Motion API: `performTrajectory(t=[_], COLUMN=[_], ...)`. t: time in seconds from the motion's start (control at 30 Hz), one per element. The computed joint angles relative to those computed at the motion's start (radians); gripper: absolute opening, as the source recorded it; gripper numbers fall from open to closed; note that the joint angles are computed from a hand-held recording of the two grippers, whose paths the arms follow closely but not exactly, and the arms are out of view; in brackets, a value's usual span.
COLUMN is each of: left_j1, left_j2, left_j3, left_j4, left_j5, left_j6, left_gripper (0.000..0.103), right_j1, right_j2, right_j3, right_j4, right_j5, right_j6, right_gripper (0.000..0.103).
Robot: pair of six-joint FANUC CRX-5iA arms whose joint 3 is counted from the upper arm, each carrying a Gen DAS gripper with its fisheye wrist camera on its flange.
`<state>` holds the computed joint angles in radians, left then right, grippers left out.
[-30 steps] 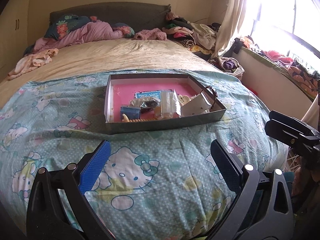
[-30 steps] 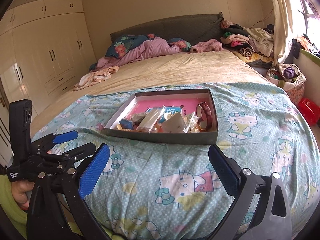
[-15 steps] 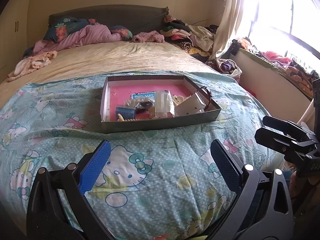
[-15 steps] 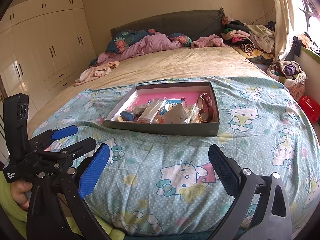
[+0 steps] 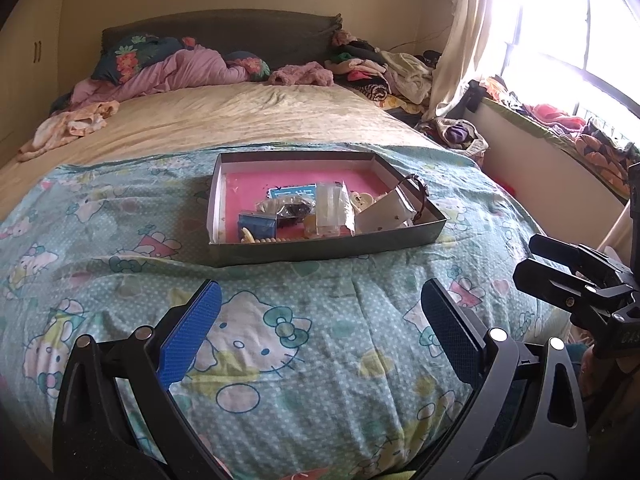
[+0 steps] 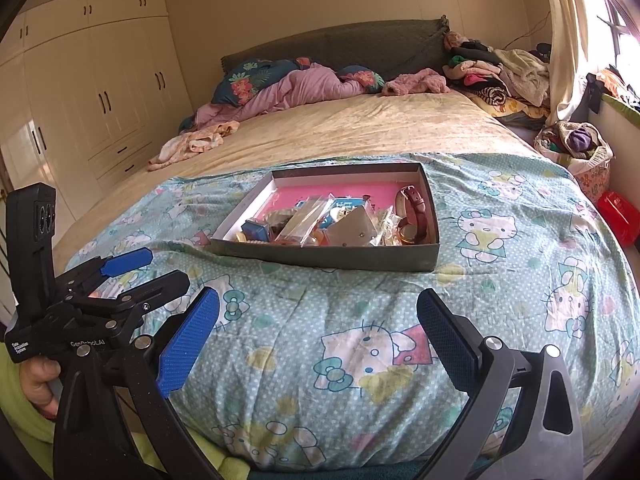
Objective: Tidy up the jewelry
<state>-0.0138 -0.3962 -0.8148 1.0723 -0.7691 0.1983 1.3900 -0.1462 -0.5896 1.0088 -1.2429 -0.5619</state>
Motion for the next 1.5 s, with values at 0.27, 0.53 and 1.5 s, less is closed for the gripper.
performTrajectory(t=[0.27, 0.53, 1.5], left_j1=[-0.001, 0.002, 0.011], left_j2=[-0.005, -0.005, -0.010], left_j3=[0.001, 0.002, 0.003], left_j4=[-0.023, -0.029, -0.050], left_j5=[0.005, -0.003, -0.006], left_j6=[0.016, 0.025, 0.036], left_gripper=[0.093, 0.093, 0.093], right_j1=[0.002, 0.007, 0.004], right_j2=[0.000, 0.001, -0.003], right_j3=[0.006, 0.006, 0.002], right_j4=[-0.013, -0.017, -0.022], right_j5=[-0.001, -0.007, -0.004], right_j6=[0.017, 0.013, 0.019], right_gripper=[0.098, 0.098, 0.098])
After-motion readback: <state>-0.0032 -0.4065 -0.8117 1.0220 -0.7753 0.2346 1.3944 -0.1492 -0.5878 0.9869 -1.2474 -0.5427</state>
